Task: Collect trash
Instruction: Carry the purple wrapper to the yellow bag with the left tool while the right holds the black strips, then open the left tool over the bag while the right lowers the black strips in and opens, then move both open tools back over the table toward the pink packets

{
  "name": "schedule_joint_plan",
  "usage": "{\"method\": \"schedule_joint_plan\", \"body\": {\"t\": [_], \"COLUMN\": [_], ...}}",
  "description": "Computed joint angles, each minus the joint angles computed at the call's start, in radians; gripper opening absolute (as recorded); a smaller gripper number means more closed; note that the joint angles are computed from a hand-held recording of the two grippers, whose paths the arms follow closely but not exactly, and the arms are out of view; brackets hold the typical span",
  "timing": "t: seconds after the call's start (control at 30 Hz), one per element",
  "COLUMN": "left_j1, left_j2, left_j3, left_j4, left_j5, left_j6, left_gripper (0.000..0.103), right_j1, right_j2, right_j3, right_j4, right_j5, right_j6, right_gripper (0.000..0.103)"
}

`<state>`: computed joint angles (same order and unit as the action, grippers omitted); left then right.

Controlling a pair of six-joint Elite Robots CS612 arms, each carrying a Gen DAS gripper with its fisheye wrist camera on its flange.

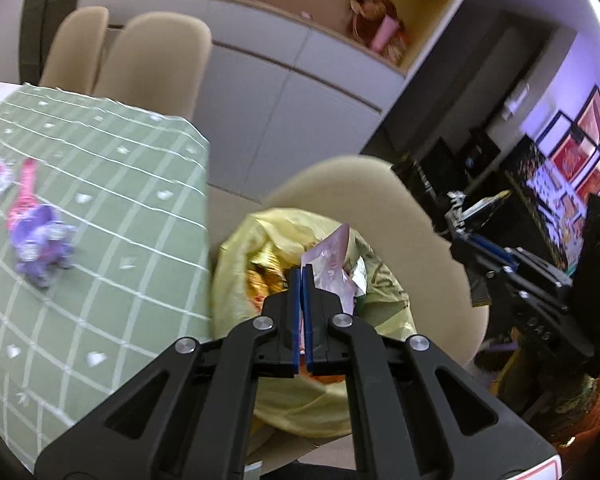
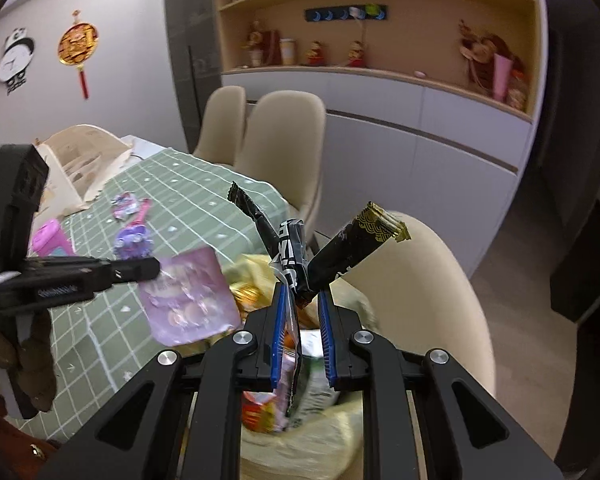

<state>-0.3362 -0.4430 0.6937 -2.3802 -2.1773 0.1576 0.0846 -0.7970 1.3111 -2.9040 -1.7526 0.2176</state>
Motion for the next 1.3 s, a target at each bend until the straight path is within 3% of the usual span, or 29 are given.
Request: {"method": "schedule_joint_plan", "body": {"t": [0.13,0.27,0.3,0.6,0.77,0.83,0.9,1.03,1.17,1.3], "left_j1": [-0.016,-0.016,-0.015,0.027,0.061,0.074,0.084,0.111,0.131,0.145], "left_j2": [0.027,0.031,0.031,-0.017,-0.060,-0.075,-0.086,-0.097,-0.102,-0.096], "left_j3": [-0.038,-0.041,-0.041,0.047,0.128,0.158,0.179,0.202,0.210,0.196], "left_j4": [0.051,0.048,0.047,-0.077,-0.171,-0.205,-0.223,-0.232,-0.233,-0.198], "left_j5": [0.004,-0.005,-0.006,0.074,0.140,0.169,0.193,0.233,0.270,0.289], "left_j6": [0.015,-0.001,-0.005,-0.152,-0.224,-0.251,-0.268,-0.319,-0.334,-0.325], "left_gripper": [0.004,0.052,0.057,0.066,0.071,0.072,0.073,0.074,0.074,0.074], "right_j1": [-0.016,-0.023,-0.023,-0.015,-0.001,0.002,0.003,-0.002,0.019,0.020], "right_j2": [-0.001,0.011,0.011,0.103,0.174,0.183,0.183,0.164,0.141,0.124], "right_j3": [0.018,0.012,0.012,-0.107,-0.222,-0.234,-0.232,-0.205,-0.203,-0.203], "right_j4": [0.011,0.034,0.034,0.181,0.396,0.421,0.418,0.357,0.366,0.352], "right_j5": [0.017,0.068,0.068,0.258,0.226,0.212,0.217,0.257,0.150,0.129], "right_j6": [0.010,0.008,0.008,-0.022,-0.022,-0.014,0.001,0.006,-0.033,-0.059], "right_gripper": [0.017,0.017,0.017,0.017,0.017,0.017,0.017,0.042,0.042,0.042]}}
